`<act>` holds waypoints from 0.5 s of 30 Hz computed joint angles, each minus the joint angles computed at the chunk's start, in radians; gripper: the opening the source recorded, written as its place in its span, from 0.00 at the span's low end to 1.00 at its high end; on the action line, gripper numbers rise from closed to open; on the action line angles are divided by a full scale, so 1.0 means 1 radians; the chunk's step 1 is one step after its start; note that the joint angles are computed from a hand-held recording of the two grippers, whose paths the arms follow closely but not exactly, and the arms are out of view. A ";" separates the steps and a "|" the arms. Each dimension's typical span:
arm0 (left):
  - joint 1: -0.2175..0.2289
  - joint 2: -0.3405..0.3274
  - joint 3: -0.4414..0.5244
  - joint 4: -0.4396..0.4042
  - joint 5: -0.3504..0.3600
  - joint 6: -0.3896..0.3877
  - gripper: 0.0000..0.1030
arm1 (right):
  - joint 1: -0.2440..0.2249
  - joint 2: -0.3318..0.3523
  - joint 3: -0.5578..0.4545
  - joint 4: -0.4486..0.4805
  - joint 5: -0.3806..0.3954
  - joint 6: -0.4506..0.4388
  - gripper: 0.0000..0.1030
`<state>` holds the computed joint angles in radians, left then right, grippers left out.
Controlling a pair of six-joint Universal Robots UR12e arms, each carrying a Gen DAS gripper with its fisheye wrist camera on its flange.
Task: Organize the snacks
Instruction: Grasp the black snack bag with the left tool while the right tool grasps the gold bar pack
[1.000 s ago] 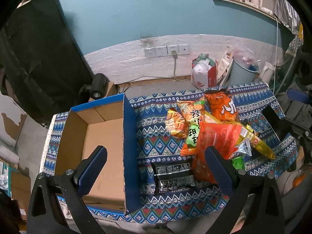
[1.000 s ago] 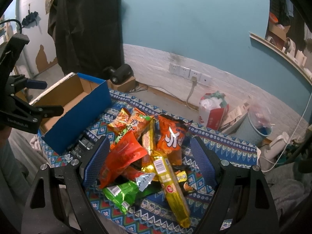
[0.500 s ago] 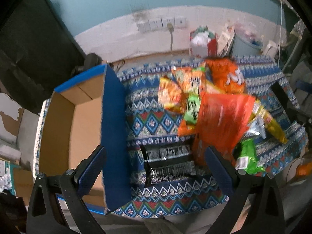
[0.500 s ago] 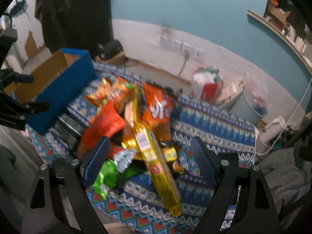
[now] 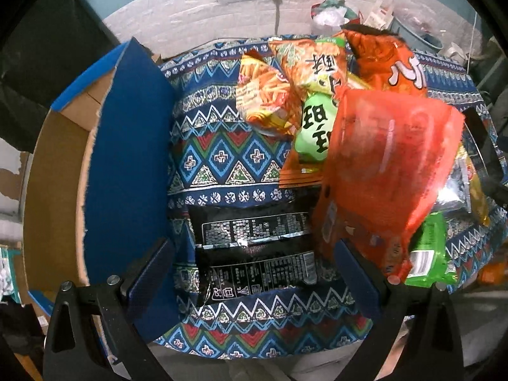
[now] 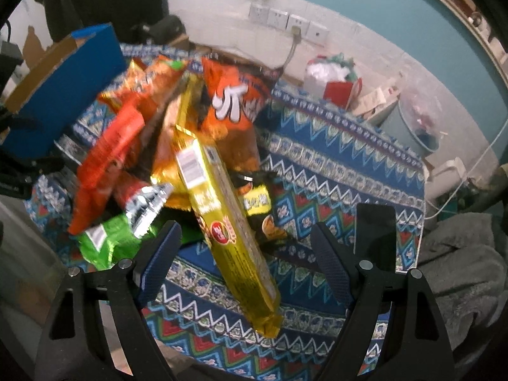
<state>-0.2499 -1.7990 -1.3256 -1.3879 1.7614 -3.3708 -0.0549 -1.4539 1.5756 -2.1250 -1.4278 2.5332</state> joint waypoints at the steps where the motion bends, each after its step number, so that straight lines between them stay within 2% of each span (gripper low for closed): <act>1: 0.001 -0.001 -0.002 -0.001 -0.004 0.000 0.98 | 0.002 0.006 -0.002 0.006 -0.009 -0.005 0.81; 6: 0.010 -0.001 -0.011 -0.010 -0.026 -0.005 0.98 | 0.013 0.030 -0.005 0.013 -0.042 -0.028 0.78; 9: 0.015 -0.003 -0.016 -0.016 -0.030 -0.002 0.98 | 0.015 0.044 -0.009 0.027 -0.039 -0.041 0.72; 11: 0.021 -0.007 -0.019 -0.020 -0.035 -0.003 0.98 | 0.017 0.050 -0.009 0.035 -0.043 -0.054 0.65; 15: 0.039 -0.017 -0.023 -0.028 -0.072 -0.013 0.98 | 0.024 0.061 -0.007 0.032 -0.058 -0.071 0.56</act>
